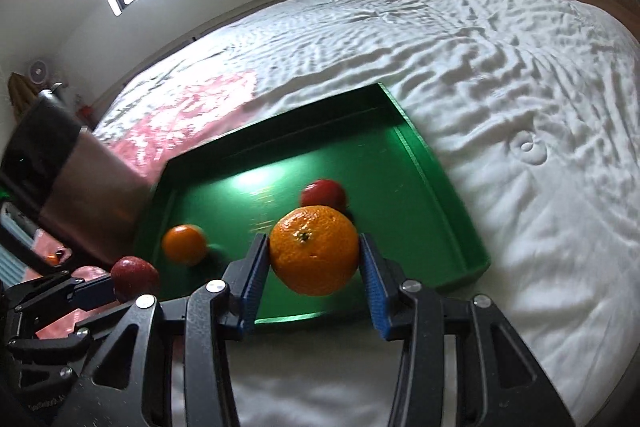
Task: Organize fruits
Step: 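Carry the apple and orange over the green tray with both tools, then open both tools to release the apple and orange into the tray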
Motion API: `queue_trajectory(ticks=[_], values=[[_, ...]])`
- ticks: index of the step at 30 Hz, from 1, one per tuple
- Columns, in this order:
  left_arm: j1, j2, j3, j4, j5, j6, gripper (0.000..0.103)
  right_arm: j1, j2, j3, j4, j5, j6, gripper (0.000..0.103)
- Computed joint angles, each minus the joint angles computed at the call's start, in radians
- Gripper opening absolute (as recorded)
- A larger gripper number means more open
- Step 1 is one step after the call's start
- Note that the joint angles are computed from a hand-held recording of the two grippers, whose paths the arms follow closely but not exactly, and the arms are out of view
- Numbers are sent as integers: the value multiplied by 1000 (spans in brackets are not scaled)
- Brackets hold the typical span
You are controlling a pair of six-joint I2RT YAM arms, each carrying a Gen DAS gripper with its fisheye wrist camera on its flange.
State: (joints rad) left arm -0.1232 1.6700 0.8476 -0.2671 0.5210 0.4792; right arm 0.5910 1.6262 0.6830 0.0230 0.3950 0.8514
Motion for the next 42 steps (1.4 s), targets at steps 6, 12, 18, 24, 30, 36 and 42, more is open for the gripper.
queue_trajectory(ticks=[6, 12, 18, 24, 30, 36, 42], values=[[-52, 90, 33, 57, -51, -41, 29, -57, 85, 37, 0, -4, -57, 74], [-82, 142, 49, 71, -93, -53, 29, -63, 136, 64, -26, 12, -79, 74], [-99, 150, 30, 96, -126, -53, 30, -57, 148, 82, -52, 24, -92, 75], [-99, 166, 44, 89, -146, -61, 30, -59, 143, 77, -51, 18, -81, 75], [-91, 154, 42, 76, -159, -61, 30, -56, 133, 83, -80, 16, -65, 81], [-83, 99, 19, 63, -162, -53, 35, -45, 85, 81, -121, 37, -43, 98], [-54, 10, -9, 25, -145, -36, 39, 3, 19, 102, -210, 90, -19, 103]])
